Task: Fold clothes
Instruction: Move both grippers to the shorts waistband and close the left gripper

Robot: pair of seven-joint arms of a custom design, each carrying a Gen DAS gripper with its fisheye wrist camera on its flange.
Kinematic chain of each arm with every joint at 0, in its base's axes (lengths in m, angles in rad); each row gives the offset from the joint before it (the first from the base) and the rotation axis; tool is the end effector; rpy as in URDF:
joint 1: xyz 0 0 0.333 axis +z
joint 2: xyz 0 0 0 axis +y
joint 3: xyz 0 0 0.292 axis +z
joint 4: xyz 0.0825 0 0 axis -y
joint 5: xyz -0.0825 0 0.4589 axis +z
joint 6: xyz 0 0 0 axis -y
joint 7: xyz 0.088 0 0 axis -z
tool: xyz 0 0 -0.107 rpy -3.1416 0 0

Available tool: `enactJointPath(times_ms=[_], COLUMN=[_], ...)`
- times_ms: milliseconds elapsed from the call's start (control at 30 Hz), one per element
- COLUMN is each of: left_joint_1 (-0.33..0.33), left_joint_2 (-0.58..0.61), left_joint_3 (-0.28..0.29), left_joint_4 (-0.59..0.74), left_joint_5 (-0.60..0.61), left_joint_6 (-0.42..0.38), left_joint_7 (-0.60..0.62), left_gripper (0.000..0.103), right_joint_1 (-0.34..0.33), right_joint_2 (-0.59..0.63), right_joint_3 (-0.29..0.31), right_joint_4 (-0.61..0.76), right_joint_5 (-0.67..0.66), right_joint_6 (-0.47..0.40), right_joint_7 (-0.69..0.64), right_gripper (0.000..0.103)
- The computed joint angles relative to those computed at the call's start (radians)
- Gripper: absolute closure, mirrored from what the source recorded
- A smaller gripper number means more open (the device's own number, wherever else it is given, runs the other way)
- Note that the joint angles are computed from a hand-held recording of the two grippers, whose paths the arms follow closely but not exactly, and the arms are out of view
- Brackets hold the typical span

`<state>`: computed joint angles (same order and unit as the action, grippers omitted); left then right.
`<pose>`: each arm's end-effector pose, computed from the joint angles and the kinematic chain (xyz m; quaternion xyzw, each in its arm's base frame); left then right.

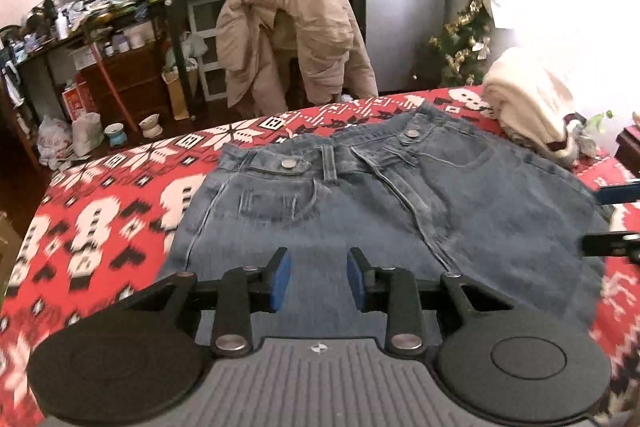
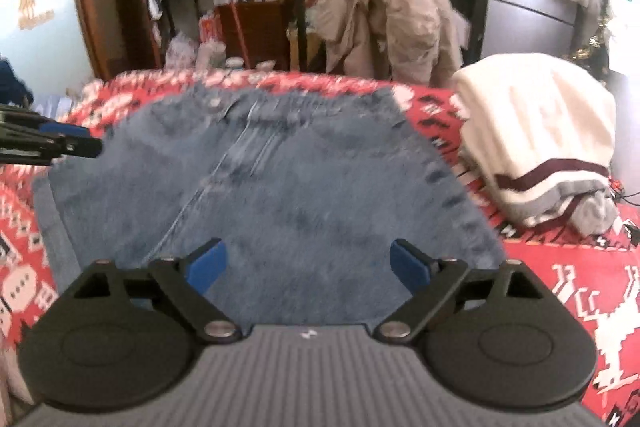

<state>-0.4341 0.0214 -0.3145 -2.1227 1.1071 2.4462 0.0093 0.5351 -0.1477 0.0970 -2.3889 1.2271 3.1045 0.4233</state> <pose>0.4661 -0.4314 0.3687 -0.6538 0.6346 -0.2621 0.3179 0.4932 0.2631 0.3679 -0.7936 0.4314 -0.1704 0.3939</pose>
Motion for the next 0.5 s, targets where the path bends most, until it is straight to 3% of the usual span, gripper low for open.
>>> enactJointPath(times_ms=[133, 233, 433, 500], left_joint_1=[0.042, 0.055, 0.061, 0.064], left_joint_2=[0.049, 0.063, 0.0, -0.034], left_joint_3=[0.04, 0.056, 0.045, 0.037], left_joint_4=[0.004, -0.01, -0.085, -0.12], left_joint_5=[-0.019, -0.005, -0.073, -0.082], left_joint_6=[0.106, 0.151, 0.164, 0.163], left_joint_7=[0.011, 0.013, 0.076, 0.088], left_gripper=[0.084, 0.084, 0.083, 0.083], right_joint_1=[-0.008, -0.024, -0.075, -0.082], right_joint_2=[-0.002, 0.03, 0.111, 0.125], right_joint_3=[-0.021, -0.008, 0.032, 0.034], right_joint_4=[0.015, 0.038, 0.073, 0.086], right_joint_5=[0.08, 0.063, -0.216, -0.245], right_joint_6=[-0.03, -0.021, -0.034, -0.053], right_joint_7=[-0.025, -0.02, 0.257, 0.27], right_gripper=[0.009, 0.007, 0.007, 0.006])
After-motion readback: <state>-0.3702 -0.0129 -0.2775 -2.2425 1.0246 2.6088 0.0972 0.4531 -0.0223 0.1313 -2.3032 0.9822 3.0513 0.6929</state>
